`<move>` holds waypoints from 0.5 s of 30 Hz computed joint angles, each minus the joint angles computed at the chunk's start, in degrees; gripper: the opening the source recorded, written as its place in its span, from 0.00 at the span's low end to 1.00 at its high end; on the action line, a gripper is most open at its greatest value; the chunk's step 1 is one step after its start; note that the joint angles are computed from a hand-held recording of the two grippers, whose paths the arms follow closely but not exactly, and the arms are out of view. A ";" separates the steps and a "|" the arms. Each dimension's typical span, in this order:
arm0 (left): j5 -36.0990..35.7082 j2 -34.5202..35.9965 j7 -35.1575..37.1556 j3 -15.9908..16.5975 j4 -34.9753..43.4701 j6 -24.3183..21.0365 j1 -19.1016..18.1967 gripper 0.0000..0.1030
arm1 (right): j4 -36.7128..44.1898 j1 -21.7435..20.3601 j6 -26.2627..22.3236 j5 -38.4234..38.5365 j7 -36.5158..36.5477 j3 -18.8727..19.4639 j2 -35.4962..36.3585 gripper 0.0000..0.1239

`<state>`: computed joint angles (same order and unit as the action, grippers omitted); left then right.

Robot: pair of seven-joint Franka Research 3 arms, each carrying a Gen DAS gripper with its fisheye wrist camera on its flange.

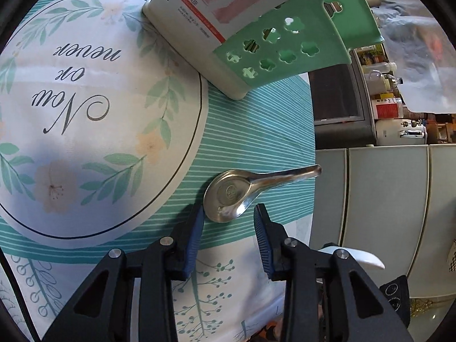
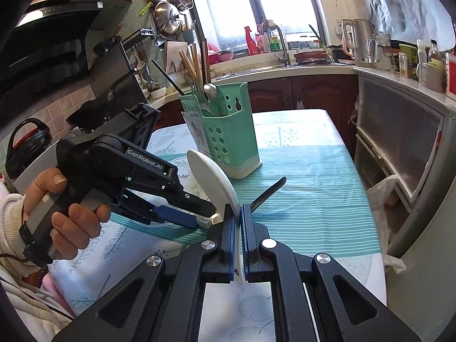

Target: Organize utensils

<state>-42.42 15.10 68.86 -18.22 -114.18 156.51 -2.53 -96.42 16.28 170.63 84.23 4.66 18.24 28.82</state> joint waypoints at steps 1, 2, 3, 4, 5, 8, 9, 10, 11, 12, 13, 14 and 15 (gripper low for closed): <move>1.22 0.24 -1.35 0.42 0.42 -0.05 -0.50 0.32 | -0.15 0.00 -0.06 -0.01 0.28 -0.03 -0.05 0.03; 2.50 0.52 -2.95 0.83 1.01 -0.37 -0.88 0.32 | -0.16 0.06 -0.13 -0.18 0.69 -0.12 0.00 0.03; 3.63 0.68 -4.47 1.11 1.31 -0.55 -1.18 0.32 | -0.22 0.08 -0.18 -0.34 1.14 -0.17 0.00 0.03; 5.02 0.89 -6.25 1.45 1.77 -1.00 -1.50 0.32 | -0.31 0.00 -0.16 -0.14 1.13 -0.09 -0.07 0.03; 6.46 1.26 -7.77 1.76 2.48 -1.59 -1.69 0.32 | -0.42 -0.13 -0.14 0.31 0.84 0.03 -0.19 0.03; 14.66 2.02 -14.94 3.88 4.54 -4.70 -3.40 0.21 | -0.86 -0.18 0.04 1.85 -0.01 0.03 -0.67 0.03; 19.04 2.47 -18.58 5.07 5.70 -6.83 -4.44 0.04 | -1.03 -0.11 0.06 2.35 -0.04 -0.09 -0.84 0.03; 21.27 2.46 -20.36 5.32 5.91 -7.43 -4.66 0.04 | -1.13 0.03 0.18 2.74 -0.03 -0.27 -0.94 0.03; 22.71 2.76 -20.83 5.12 6.53 -8.12 -4.52 0.03 | -1.28 0.19 0.23 3.02 0.03 -0.46 -1.11 0.03; 24.63 3.03 -21.68 5.19 7.27 -9.14 -4.65 0.03 | -1.48 0.29 0.27 3.45 -0.14 -0.59 -1.29 0.03; 26.64 3.21 -22.30 5.31 7.85 -10.02 -4.83 0.02 | -1.67 0.38 0.29 4.04 -0.49 -0.71 -1.48 0.03; 29.29 3.34 -23.26 5.65 8.41 -10.79 -5.38 0.02 | -1.89 0.52 0.31 4.56 -0.78 -0.87 -1.72 0.03; 32.17 3.42 -23.97 6.00 8.96 -11.61 -5.98 0.02 | -2.13 0.69 0.30 5.01 -1.04 -1.07 -1.97 0.03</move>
<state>-10.25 18.52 44.89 -12.22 -105.22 144.90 -8.51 -98.55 16.97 170.94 89.24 3.62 17.17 26.85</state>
